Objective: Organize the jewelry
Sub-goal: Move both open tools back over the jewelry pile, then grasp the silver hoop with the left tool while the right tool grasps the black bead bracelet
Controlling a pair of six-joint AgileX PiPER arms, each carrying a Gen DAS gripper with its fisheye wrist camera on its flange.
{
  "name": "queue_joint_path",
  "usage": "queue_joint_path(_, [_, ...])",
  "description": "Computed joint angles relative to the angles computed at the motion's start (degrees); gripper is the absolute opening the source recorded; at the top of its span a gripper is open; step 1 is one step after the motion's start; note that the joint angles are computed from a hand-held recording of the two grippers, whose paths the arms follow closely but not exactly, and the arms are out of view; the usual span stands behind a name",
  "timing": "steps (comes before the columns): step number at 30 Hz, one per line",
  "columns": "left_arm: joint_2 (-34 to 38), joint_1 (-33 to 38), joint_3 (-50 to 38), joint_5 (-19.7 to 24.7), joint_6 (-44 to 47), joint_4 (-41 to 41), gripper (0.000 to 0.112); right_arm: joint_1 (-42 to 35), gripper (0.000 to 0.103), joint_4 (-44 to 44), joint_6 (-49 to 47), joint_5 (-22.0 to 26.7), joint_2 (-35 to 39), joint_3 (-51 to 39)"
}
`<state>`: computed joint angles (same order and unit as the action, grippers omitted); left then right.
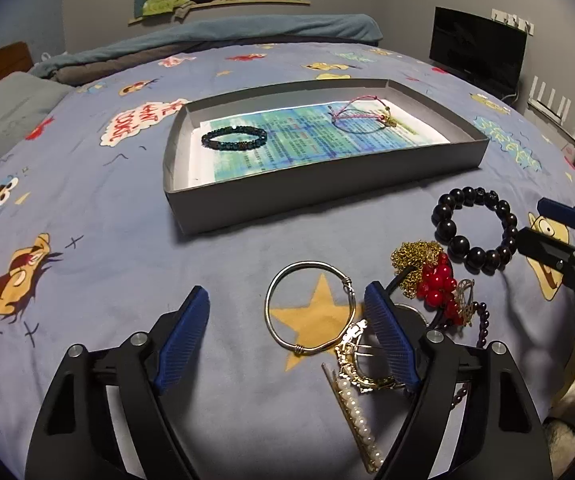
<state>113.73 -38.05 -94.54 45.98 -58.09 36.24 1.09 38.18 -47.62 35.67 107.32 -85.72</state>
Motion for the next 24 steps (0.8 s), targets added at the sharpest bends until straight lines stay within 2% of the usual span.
queue_joint_path(8, [1.29,0.04,-0.94,0.16,1.18,0.09,0.069,0.55,0.079,-2.75,3.00,1.51,2.54,-3.71])
queue_joint_path(13, [0.81,-0.35,0.35,-0.42,0.45,2.27,0.053,0.92,0.060,-4.16,5.65,3.82,5.05,-7.98])
queue_joint_path(16, [0.17,-0.02,1.17,-1.10,0.31,2.05,0.048,1.34,0.051,-5.72,7.54,4.29,6.40,-9.89])
queue_joint_path(20, [-0.54,0.45,2.38,-2.53,0.24,1.67,0.048,1.99,0.036,-8.35,9.79,4.67,8.19,-12.28])
queue_joint_path(22, [-0.79,0.47,2.79,-2.96,0.11,1.91,0.048,1.94,0.022,-7.81,8.96,4.91,8.33,-12.51])
queue_joint_path(24, [-1.27,0.55,3.22,-3.39,0.28,1.80,0.048,1.99,0.018,-7.35,8.04,4.45,7.95,-11.95])
